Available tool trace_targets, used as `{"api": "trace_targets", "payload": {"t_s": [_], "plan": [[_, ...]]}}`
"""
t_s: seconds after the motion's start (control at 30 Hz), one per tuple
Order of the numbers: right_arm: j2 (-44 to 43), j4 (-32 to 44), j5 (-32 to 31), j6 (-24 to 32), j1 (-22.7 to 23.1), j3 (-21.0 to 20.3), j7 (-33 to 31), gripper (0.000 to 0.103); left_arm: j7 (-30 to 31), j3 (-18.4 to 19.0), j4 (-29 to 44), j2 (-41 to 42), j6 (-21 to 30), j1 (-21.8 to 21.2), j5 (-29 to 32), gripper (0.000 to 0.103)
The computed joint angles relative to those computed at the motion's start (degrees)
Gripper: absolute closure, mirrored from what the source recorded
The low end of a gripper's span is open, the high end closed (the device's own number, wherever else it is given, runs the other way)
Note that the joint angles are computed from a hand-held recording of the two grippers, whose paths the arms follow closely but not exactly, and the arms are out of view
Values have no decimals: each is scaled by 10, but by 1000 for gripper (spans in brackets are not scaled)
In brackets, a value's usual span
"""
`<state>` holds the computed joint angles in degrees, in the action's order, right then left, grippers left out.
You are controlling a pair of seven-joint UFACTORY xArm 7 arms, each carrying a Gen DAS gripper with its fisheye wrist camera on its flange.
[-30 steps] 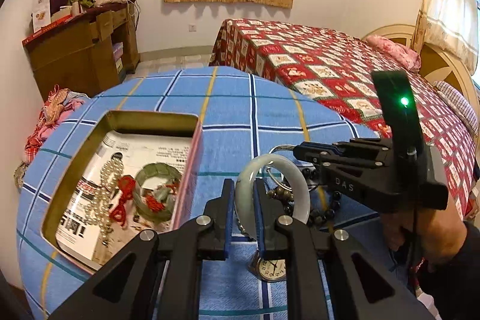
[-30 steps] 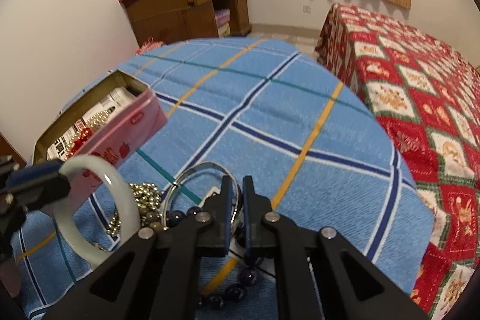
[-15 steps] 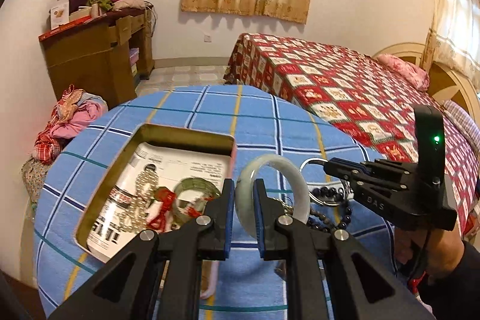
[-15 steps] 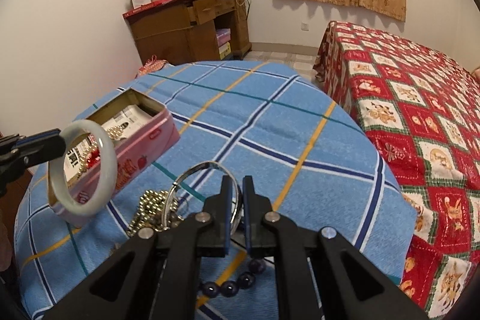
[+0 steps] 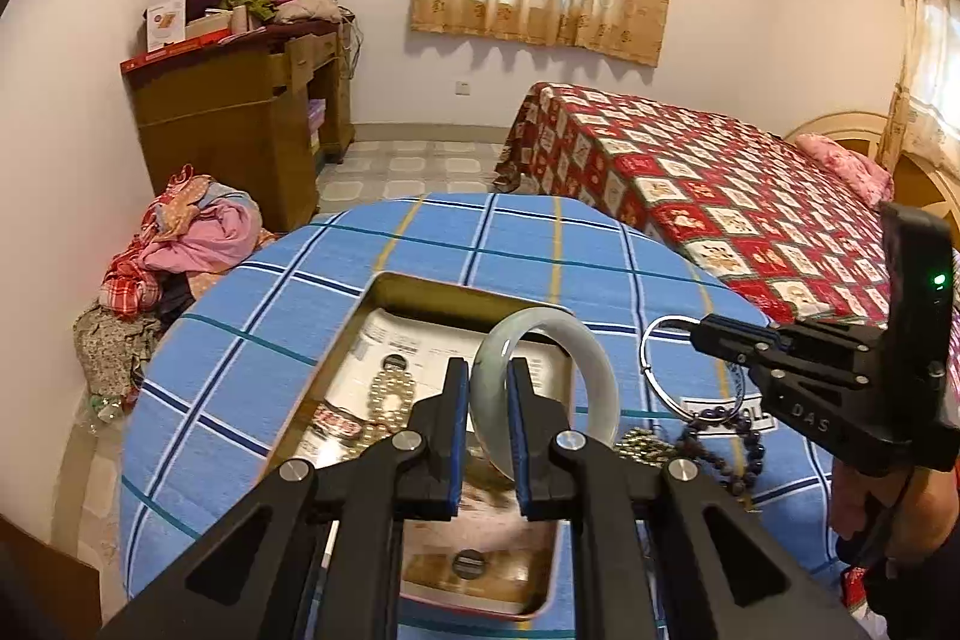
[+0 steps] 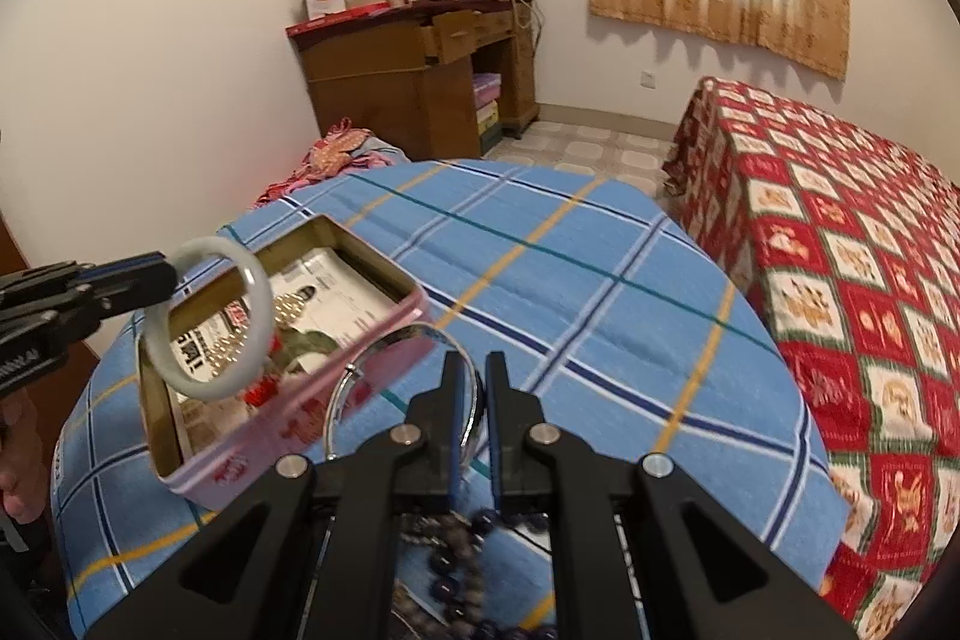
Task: Organize jewelry
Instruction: 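Carry white jade bangle with left tool while right tool carries silver bangle over pink tin, then open left tool over the tin while right tool releases silver bangle into it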
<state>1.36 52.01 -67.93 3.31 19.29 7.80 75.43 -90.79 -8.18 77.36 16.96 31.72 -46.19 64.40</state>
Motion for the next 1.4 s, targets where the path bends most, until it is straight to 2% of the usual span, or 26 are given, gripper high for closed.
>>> {"api": "trace_targets", "payload": {"t_s": [0.23,0.5,0.77,1.03,1.4], "plan": [[28,39,45,16,25,1,-54,94,1,4,-14,-8,2,13,-3,91],[70,85,90,35,66,-17,-105,94,15,8,-14,1,-12,36,-26,91],[103,115,137,45,103,-44,-149,94,31,20,-13,12,-17,37,-43,91],[126,135,150,50,133,-71,-155,94,53,27,-7,23,-23,40,-62,91],[150,152,172,59,151,-87,-169,94,104,35,8,42,-29,37,-106,91]]}}
